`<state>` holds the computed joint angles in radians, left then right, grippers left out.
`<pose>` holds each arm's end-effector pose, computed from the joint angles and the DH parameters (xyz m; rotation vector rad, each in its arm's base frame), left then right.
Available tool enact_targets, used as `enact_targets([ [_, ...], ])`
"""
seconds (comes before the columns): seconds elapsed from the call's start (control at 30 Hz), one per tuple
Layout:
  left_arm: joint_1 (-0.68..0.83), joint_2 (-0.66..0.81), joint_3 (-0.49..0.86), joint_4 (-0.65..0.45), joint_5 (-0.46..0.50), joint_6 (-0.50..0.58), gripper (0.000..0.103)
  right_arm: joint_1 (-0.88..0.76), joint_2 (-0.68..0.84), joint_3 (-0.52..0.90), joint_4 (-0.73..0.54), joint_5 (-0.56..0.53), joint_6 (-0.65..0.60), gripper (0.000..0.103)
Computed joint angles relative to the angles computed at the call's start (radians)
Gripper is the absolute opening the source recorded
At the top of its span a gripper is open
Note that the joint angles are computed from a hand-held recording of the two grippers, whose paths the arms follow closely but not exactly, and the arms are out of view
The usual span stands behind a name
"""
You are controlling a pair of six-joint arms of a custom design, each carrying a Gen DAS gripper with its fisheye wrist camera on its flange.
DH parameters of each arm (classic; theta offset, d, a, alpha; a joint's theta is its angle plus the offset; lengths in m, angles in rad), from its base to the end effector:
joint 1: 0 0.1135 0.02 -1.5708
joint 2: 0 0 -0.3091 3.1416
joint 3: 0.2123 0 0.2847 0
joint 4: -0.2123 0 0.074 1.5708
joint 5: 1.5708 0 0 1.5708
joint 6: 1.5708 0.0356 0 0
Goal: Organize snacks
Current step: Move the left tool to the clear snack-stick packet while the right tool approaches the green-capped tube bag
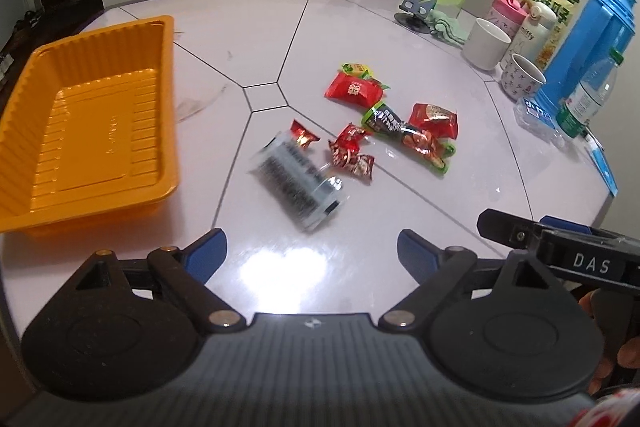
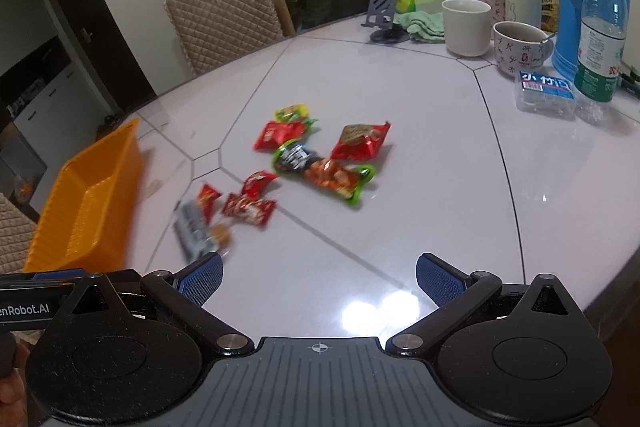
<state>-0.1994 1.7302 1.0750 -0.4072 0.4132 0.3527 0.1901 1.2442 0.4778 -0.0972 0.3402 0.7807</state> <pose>0.3679 -0.0889 0.2035 0.8336 2.4299 -0.4850 0.2309 0.0323 0.1747 0.8319 2.2195 0.0480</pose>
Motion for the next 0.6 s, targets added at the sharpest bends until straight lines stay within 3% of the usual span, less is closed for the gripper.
enact_targets([
  [0.2, -0.06, 0.078, 0.03, 0.101, -0.058, -0.138, 0.088, -0.147, 0.091, -0.013, 0.142, -0.116, -0.166, 0.084],
  [0.6, -0.115, 0.221, 0.111, 0.202, -0.137, -0.301, 0.079, -0.292, 0.276, 0.051, 0.278, -0.241, -0.333, 0.079],
])
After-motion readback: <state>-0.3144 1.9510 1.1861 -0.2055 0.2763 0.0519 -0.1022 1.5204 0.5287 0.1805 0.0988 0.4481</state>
